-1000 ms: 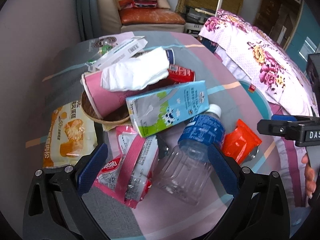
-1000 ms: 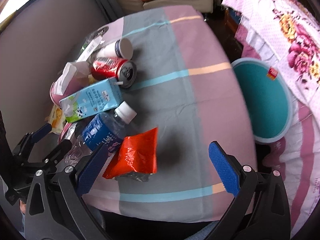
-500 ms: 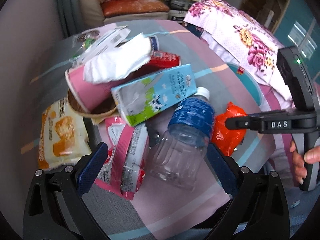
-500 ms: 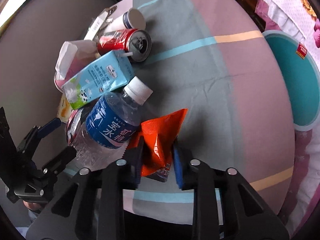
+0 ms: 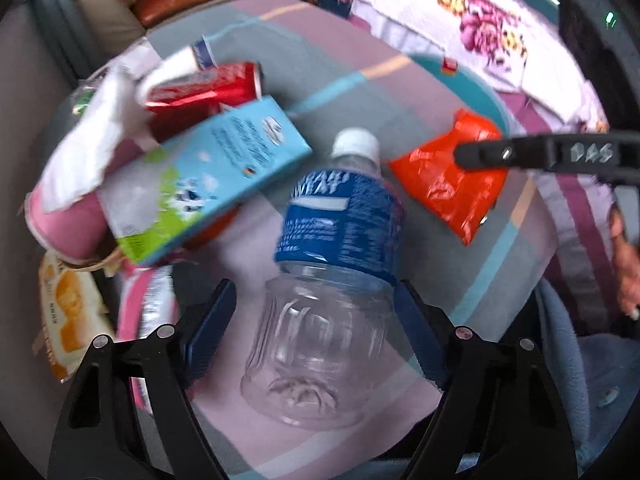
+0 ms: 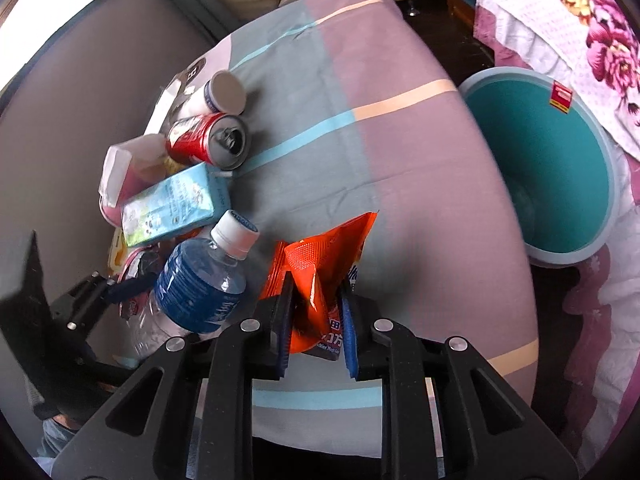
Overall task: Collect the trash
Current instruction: 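Grasp the orange snack packet with the right tool while the left tool grasps the clear water bottle, then carry both items over the teal bin and open both tools to drop them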
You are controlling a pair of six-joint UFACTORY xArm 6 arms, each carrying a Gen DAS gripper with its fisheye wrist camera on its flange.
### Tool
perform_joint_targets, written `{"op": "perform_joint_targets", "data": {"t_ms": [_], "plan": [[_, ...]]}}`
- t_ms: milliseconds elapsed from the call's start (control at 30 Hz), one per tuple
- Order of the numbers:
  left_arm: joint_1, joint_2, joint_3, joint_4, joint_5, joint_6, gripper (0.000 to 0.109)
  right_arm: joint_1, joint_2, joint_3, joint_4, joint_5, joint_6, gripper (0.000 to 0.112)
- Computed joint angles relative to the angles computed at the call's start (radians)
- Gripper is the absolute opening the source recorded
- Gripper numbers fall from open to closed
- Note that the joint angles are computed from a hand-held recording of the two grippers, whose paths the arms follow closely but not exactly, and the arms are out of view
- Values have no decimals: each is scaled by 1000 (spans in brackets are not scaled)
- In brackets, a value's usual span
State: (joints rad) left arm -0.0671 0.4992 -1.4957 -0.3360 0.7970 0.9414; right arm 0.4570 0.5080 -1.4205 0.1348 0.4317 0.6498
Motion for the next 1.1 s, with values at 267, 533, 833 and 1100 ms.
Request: {"op": "perform_joint_targets", "data": {"t_ms": [267,533,833,1100], "plan": [[-17,35,-19,36,11,-93,67,-26,-58,92,-75,-80,53,20],[-46,-37,-8,-46,33,-93,66,-89,-135,211,-147,-202,135,20],[-194,51,-191,-85,92,-127,66,-268,-294,399,-596,-318,584,19],[-338,287,-495,1,169,-207,66,-402,-387,490,-923,-275,887,19]]}}
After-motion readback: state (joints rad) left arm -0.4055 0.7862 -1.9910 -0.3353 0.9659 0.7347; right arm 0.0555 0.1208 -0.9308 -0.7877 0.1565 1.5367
